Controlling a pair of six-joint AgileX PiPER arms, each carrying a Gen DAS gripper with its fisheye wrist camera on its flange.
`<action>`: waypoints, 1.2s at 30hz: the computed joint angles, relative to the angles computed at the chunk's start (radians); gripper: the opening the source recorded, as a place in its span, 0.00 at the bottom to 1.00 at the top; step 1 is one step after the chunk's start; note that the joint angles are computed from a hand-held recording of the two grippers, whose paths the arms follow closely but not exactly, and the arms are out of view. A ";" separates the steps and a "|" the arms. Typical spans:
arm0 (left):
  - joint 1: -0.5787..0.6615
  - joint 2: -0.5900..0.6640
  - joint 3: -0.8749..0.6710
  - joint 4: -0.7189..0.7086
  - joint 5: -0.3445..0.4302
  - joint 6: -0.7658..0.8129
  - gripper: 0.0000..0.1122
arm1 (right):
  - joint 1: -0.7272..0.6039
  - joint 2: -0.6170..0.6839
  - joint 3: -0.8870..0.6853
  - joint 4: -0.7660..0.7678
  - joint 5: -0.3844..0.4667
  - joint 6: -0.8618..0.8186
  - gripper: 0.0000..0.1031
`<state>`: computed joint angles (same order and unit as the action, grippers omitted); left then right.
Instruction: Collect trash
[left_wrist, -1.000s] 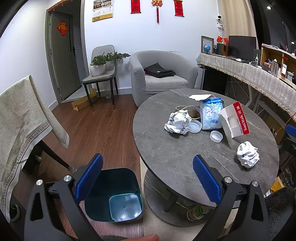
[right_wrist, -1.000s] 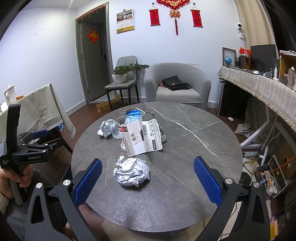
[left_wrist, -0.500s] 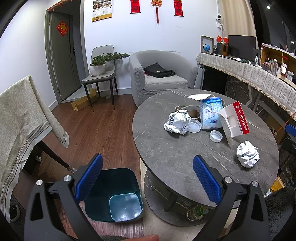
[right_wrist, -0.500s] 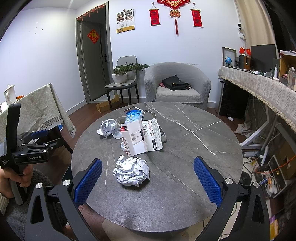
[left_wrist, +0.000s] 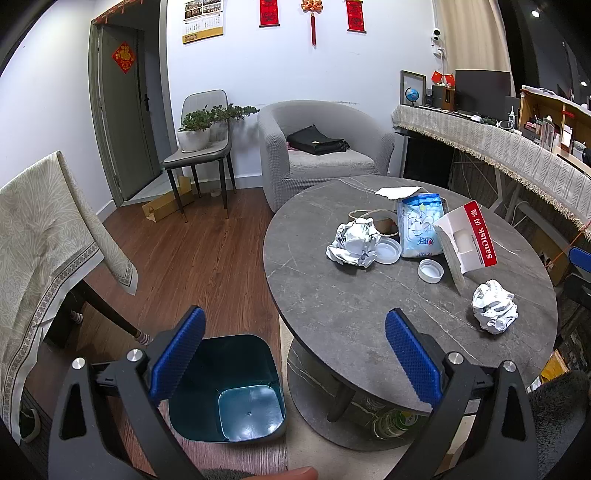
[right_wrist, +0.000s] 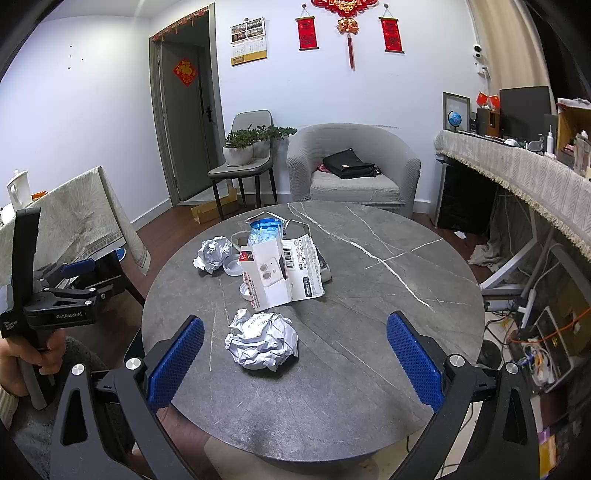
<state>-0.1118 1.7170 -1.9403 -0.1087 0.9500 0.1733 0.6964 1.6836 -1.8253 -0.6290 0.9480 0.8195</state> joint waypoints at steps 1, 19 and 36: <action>0.000 0.000 0.000 0.000 0.000 0.000 0.89 | 0.000 0.000 -0.001 0.000 0.000 0.000 0.97; -0.001 0.001 -0.001 0.003 0.001 -0.002 0.89 | -0.001 0.004 -0.008 0.004 0.005 -0.003 0.97; 0.007 -0.006 0.016 -0.016 -0.002 0.020 0.88 | 0.005 0.028 -0.032 0.008 0.024 -0.029 0.97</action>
